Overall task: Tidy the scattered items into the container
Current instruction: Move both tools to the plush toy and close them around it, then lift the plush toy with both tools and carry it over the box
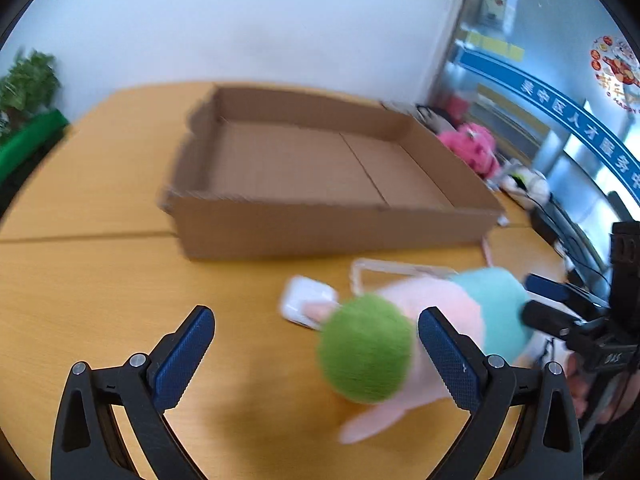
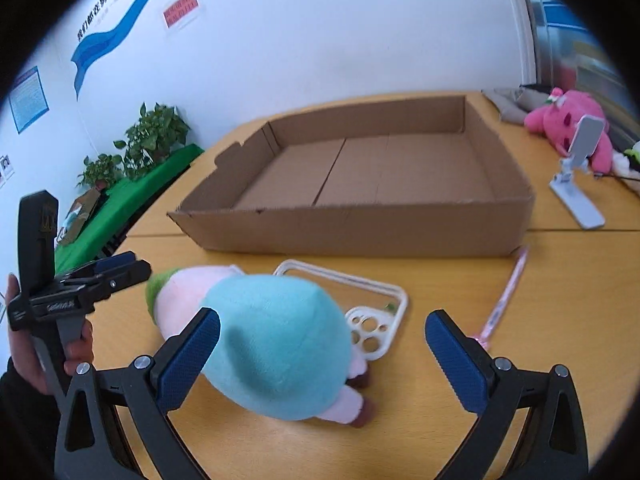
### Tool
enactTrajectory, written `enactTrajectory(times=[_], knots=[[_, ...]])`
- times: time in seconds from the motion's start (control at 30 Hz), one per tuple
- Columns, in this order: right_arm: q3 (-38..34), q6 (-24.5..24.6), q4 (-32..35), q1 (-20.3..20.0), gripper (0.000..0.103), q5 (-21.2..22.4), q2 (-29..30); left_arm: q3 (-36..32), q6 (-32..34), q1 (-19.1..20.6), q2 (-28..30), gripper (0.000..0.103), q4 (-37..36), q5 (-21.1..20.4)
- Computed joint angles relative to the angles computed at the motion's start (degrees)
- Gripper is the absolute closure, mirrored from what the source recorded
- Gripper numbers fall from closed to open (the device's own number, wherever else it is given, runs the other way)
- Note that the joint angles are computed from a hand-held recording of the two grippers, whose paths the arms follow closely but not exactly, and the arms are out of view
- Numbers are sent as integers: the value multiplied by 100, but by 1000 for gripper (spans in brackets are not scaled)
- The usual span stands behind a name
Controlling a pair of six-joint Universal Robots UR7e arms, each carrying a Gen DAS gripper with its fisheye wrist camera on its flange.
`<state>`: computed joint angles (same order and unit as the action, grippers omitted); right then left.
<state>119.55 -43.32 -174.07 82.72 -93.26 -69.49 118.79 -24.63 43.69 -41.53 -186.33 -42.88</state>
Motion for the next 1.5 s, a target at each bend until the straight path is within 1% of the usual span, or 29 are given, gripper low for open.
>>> enactTrajectory(times=[0.07,0.1,0.17,0.23,0.33,0.4,0.43,0.47,0.5,0.6,0.73,0.83,0.97,1.03,1.13,1.17,1.2,1.27,1.37,1.5], knots=[[-44,27,126,3,1,-89,71,-25,53,36,199,0,-529,-165],[-60,8,136,1,1,-100,91,-44,-1,75,227,0,-653,-271],[-123,-41,198,-3,1,-107,122,-80,-158,132,236,0,-622,-430],[-193,-97,339,1,1,-133,150,-178,-133,149,217,0,-449,-555],[-296,-165,813,-29,1,-101,173,-310,48,180,270,0,-326,-862],[-425,-204,1285,-22,1,-109,224,-415,159,241,335,0,-247,-1175],[-412,-280,1319,-1,1,-199,261,-434,198,258,360,0,-229,-1230],[-337,-352,1145,20,0,-274,293,-446,209,267,391,1,-223,-1237],[-267,-386,988,18,0,-285,304,-435,214,280,395,2,-278,-1285],[-209,-424,867,-15,1,-254,308,-397,229,332,374,7,-379,-1463],[-137,-524,682,43,1,-413,338,-346,297,313,374,14,-459,-1436],[-112,-559,607,59,4,-434,358,-307,282,314,369,17,-527,-1428],[-204,-601,748,66,9,-404,390,-316,260,240,359,20,-382,-1283],[-209,-658,770,61,12,-364,384,-345,271,200,380,21,-333,-1207],[-194,-731,779,42,18,-265,358,-329,229,202,374,24,-374,-1218],[-190,-775,786,48,21,-244,346,-311,201,184,356,25,-374,-1196],[-182,-824,788,57,24,-216,328,-299,176,166,338,25,-352,-1169],[-161,-905,824,72,27,-154,277,-280,120,87,288,27,-262,-1046],[-185,-945,973,84,30,-13,212,-293,92,-53,233,29,-86,-799],[-176,-1085,1025,127,31,96,95,-316,13,-167,175,29,16,-683]])
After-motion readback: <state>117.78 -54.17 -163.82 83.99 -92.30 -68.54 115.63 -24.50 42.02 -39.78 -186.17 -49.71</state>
